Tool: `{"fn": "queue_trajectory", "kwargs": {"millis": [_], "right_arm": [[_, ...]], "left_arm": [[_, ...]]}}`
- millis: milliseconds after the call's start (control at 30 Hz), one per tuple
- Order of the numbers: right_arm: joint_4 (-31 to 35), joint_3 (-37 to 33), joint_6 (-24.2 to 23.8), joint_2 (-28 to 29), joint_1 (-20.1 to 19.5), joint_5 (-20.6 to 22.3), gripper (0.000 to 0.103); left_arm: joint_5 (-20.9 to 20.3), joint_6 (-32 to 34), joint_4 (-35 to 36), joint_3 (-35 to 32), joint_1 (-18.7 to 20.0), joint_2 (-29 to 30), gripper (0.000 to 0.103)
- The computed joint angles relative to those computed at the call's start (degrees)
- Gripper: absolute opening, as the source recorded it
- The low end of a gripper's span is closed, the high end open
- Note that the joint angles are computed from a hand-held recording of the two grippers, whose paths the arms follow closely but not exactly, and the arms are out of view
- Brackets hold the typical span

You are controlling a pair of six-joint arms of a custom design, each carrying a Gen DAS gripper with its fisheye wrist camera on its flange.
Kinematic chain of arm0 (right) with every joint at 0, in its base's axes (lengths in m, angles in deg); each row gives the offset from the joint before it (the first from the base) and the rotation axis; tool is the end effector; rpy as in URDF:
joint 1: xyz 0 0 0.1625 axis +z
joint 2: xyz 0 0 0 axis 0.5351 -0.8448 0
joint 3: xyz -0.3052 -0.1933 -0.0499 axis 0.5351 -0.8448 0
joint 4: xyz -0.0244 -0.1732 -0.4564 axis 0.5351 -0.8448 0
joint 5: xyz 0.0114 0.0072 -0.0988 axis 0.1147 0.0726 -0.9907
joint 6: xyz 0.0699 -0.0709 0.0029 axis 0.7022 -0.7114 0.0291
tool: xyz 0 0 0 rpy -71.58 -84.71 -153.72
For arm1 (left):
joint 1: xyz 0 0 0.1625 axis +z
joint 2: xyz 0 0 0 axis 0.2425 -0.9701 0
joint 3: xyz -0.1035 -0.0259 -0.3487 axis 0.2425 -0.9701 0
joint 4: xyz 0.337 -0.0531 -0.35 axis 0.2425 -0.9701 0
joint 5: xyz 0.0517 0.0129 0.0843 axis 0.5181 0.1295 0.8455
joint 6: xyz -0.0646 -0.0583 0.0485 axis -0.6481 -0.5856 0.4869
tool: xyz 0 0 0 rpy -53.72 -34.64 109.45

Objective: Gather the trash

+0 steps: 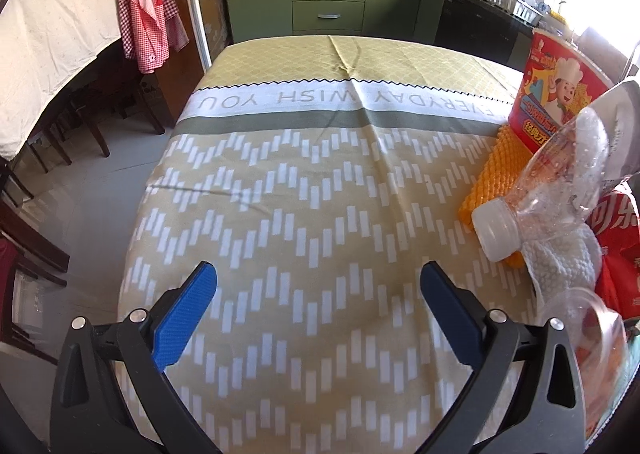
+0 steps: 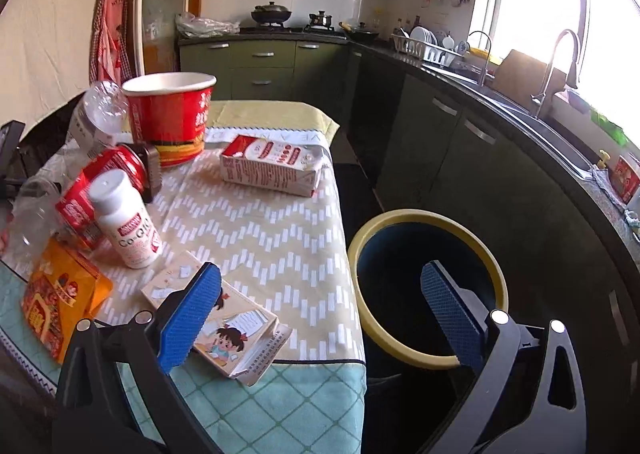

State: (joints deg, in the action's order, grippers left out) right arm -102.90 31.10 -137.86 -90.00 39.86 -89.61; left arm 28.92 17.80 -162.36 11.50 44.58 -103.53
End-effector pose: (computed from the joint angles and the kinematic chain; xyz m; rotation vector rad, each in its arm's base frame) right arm -0.0854 -0.6347 0.4320 0.4725 -2.1174 0.9922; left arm -0.2283 -0.7833 0.0177 0.2918 2.2544 -0.6971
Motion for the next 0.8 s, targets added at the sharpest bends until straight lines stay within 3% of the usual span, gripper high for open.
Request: {"fn": "queue_trajectory", "kwargs": {"millis": [133, 200, 300, 367, 500, 567, 633, 800], "right_arm": [[0.09, 2.83, -1.48, -3.28, 0.65, 2.46, 0.099], [1.04, 3.81, -1.31, -4.72, 0.68, 3.49, 0.099], [2.71, 5.64, -0.73, -7.58, 0.24, 5.52, 0.099], [3.31, 7.13, -0.68, -9.79, -0.17, 7.04, 0.099], [3.28, 10.58, -1.53, -14.4, -1.06, 10.22, 0.099], [2.85, 11.97, -2.02, -16.21, -1.71, 11.59, 0.099], [2.86, 13.16, -2.08, -17.85, -2.38, 12.95, 0.099], [3.16, 15.69, -2.48, -21.21, -3.45, 15.85, 0.099]], "left_arm": [[7.95, 5.0, -12.07, 9.69, -5.54, -4.54, 0.097], [9.81, 5.52, -16.27, 14.31, -8.94, -7.35, 0.097], [14.23, 1.2, -16.39, 19.77, -14.07, -10.88, 0.097], [13.13, 3.54, -22.33, 23.61, -16.81, -12.8, 0.097], [5.97, 0.03, -28.07, 31.14, -19.87, -18.26, 0.097], [4.12, -2.86, -26.64, 32.69, -20.58, -19.58, 0.097], [5.55, -4.65, -22.87, 32.79, -21.42, -19.62, 0.097], [8.91, -2.69, -23.29, 33.25, -22.78, -18.91, 0.097]]}}
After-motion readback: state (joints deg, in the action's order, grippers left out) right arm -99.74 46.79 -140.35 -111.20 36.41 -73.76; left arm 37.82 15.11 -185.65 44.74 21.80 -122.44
